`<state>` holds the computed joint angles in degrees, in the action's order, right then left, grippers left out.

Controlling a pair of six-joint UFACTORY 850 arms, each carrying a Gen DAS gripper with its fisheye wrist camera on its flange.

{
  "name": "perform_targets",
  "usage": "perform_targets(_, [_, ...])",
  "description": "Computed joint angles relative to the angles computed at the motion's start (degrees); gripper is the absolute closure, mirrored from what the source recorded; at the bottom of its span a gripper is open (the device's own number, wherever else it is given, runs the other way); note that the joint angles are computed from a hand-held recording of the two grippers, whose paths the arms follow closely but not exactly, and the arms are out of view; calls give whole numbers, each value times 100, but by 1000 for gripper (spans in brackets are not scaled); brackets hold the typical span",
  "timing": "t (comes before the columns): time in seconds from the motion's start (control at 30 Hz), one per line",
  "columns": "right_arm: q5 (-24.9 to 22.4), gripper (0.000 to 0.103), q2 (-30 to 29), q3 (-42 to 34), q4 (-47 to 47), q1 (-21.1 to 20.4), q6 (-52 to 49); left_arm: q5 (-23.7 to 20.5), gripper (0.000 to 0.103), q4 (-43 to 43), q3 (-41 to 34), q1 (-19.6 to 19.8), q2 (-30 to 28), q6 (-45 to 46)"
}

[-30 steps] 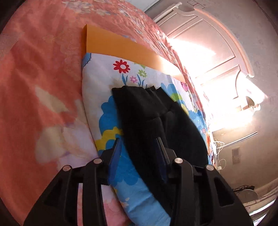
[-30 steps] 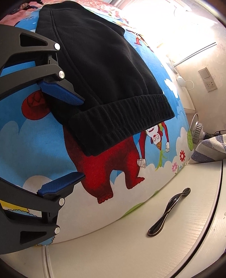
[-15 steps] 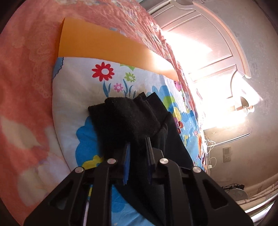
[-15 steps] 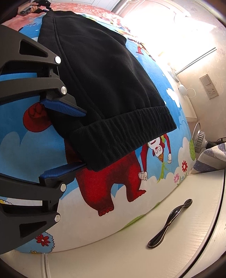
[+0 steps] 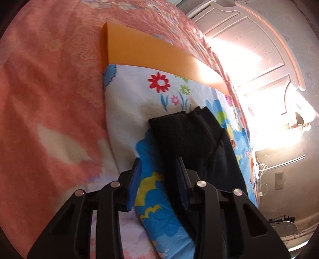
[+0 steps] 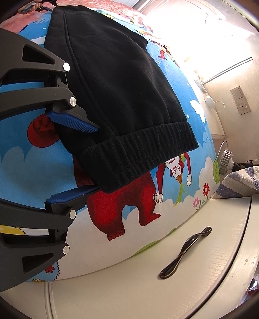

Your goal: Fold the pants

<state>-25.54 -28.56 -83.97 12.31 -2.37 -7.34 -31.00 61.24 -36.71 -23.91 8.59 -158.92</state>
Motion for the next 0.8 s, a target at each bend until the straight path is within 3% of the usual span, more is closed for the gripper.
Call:
perform_targets(0.07, [201,35,134,89,-639,36,594,-885,70,-480,-208,-294,11,474])
perform_targets(0.13, [397,23,249,150,-1482,89,1410,-1664,50,-24,-560,-650,-226,675])
perform_targets(0.17, [478,21,291,152,-1891,120,1754,-1831,41,202,-795,-756,-397,998])
perform_targets(0.23, [707,20,323,86,-2054,222,1724,-1874,32,583,-1368,-853,-866,1992])
perform_targets(0.3, [894,17,275,-83,-1363,355,749,-1705,28,733,-2038,-828,-1476,3015])
perform_targets(0.37, [1062,17,123,-326,-455,543,-451,-1261,28,471,-2781,-719,-2117,4174])
perform_targets(0.43, [894,17,-230,-804,144,720,-1377,-806,29,68,-3440,-629,-2670,5120])
perform_targets(0.53, [477,17,-1011,-1775,-757,1022,-1024,133,33,-766,-4048,-458,-3294,6446])
perform_targets(0.6, [-112,19,-1705,-2646,-1957,1107,-205,68,37,-1425,-4355,-355,-3643,7319])
perform_targets(0.67, [-622,18,-2250,-3307,-2875,1080,391,-21,26,-1404,-4259,-230,-3632,7233])
perform_targets(0.7, [-633,20,-2371,-3397,-2974,1044,443,-336,25,-1271,-4146,-205,-3530,6831])
perform_targets(0.77, [-244,20,-2261,-3104,-2681,959,263,-946,28,-847,-3811,-195,-3208,5860])
perform_targets(0.8, [-83,20,-2188,-2953,-2769,958,336,-1020,31,-715,-3623,-165,-3031,5517])
